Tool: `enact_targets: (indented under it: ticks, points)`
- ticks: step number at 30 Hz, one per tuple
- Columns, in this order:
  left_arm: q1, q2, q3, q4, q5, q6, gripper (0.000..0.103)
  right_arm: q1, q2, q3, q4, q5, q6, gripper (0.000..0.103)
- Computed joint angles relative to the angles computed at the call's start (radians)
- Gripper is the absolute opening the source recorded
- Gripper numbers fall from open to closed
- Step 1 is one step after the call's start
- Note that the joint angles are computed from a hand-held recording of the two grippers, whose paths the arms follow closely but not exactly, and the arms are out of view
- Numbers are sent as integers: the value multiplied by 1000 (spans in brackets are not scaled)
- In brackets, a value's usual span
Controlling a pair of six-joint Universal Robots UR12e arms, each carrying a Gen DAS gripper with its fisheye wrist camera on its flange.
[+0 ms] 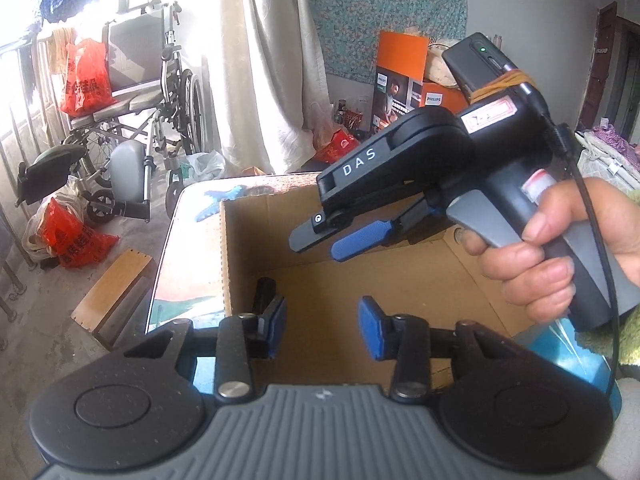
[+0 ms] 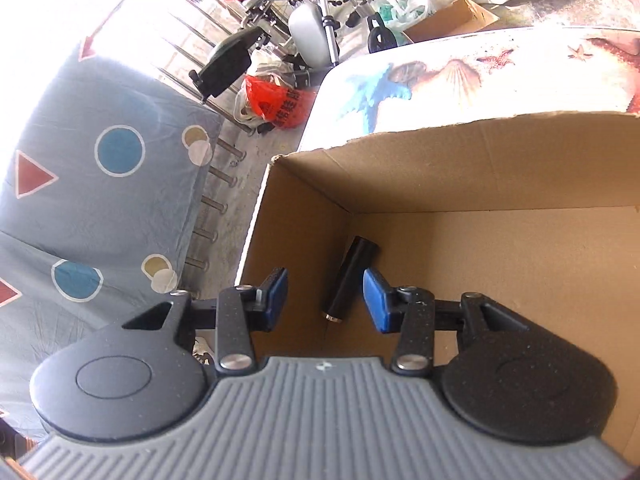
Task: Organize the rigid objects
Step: 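Move the open right gripper back to the pink bowl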
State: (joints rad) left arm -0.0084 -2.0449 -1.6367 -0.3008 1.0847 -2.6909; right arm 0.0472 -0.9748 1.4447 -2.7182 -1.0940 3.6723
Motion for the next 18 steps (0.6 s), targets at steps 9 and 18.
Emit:
enact_targets:
  ticks: [9,18]
  points:
    - [47,108,-166,7,-189,147,50,-27,-260,397,-376,-2,46,41]
    - [-1,108,-244,-101,-105,389,50,3,-290,683,-664,-126,339,41]
